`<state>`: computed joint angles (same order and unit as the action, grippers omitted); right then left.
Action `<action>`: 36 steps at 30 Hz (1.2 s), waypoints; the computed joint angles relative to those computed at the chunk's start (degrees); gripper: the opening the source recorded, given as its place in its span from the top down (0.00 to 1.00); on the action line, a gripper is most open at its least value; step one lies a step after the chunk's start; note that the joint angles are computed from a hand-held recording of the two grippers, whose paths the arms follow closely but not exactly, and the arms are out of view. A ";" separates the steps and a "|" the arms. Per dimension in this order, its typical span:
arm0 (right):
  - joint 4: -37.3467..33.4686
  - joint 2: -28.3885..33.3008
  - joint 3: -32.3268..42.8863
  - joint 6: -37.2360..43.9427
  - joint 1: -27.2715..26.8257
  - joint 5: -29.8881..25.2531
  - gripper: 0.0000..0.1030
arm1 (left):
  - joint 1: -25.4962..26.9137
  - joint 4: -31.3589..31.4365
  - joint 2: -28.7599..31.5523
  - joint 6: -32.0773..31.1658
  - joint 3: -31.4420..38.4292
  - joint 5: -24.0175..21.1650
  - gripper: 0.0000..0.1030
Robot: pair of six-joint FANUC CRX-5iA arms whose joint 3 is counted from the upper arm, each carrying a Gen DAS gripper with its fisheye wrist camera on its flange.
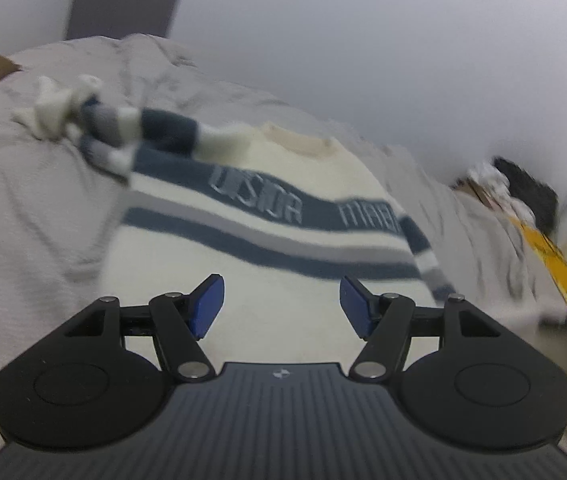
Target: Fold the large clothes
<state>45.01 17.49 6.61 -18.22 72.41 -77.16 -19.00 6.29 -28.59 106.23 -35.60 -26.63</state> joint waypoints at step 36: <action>19.28 4.76 -10.23 0.37 -30.55 -1.89 0.41 | -0.29 33.32 13.35 -32.45 -8.96 15.19 0.33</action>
